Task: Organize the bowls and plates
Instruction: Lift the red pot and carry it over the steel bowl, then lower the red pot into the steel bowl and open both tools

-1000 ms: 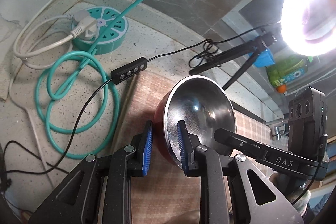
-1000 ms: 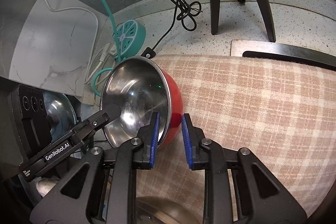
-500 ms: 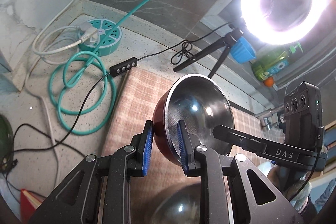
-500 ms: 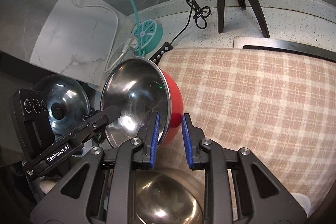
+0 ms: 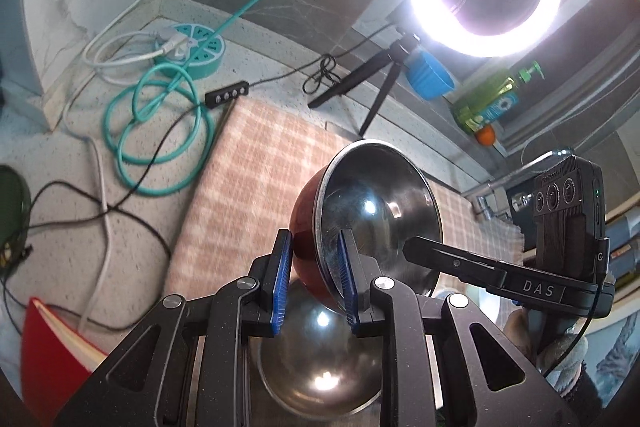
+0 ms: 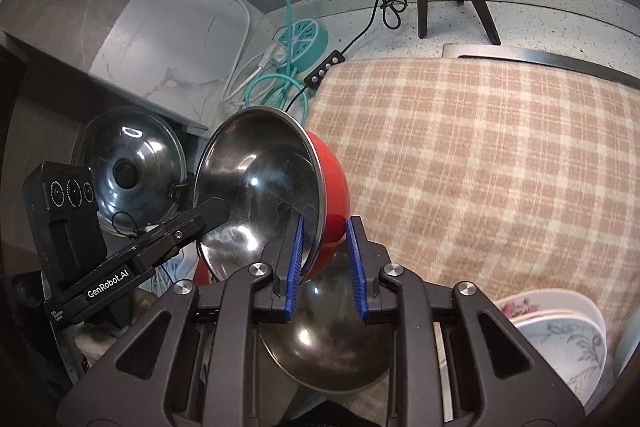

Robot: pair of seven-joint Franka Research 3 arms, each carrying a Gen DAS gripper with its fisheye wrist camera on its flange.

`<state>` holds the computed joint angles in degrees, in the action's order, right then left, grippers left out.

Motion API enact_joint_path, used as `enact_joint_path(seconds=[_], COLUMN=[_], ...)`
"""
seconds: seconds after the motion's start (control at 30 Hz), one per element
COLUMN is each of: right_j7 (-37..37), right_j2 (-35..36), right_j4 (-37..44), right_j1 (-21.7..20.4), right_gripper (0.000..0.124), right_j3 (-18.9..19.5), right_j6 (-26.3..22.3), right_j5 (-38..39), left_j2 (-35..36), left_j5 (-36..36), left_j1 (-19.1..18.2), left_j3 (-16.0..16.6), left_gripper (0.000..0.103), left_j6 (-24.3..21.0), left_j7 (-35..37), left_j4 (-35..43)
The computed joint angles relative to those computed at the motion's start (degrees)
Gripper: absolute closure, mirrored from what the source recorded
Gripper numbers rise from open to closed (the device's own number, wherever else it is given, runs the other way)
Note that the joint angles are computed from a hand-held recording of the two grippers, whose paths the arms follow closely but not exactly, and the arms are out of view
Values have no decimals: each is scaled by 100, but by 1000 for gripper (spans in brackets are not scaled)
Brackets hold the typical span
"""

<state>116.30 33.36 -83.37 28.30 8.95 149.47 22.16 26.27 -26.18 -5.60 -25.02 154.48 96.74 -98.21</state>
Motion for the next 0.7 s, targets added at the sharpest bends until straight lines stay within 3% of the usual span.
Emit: enact_joint_path(seconds=[0.3,0.7], right_j7=[-54,-68], right_j2=[-408,-477], right_j4=[-747,-1031], right_j1=[15,116], right_gripper=[101,101], right_j3=[121,156], right_j6=[130,-95], right_j5=[202,215], left_j2=[-373,-601], left_j5=[-429,-583], left_j1=[82,-95], left_j3=[-140,27], left_gripper=[82,82], left_j6=[66,75], left_j7=[294,413], left_j4=[-641,-1142])
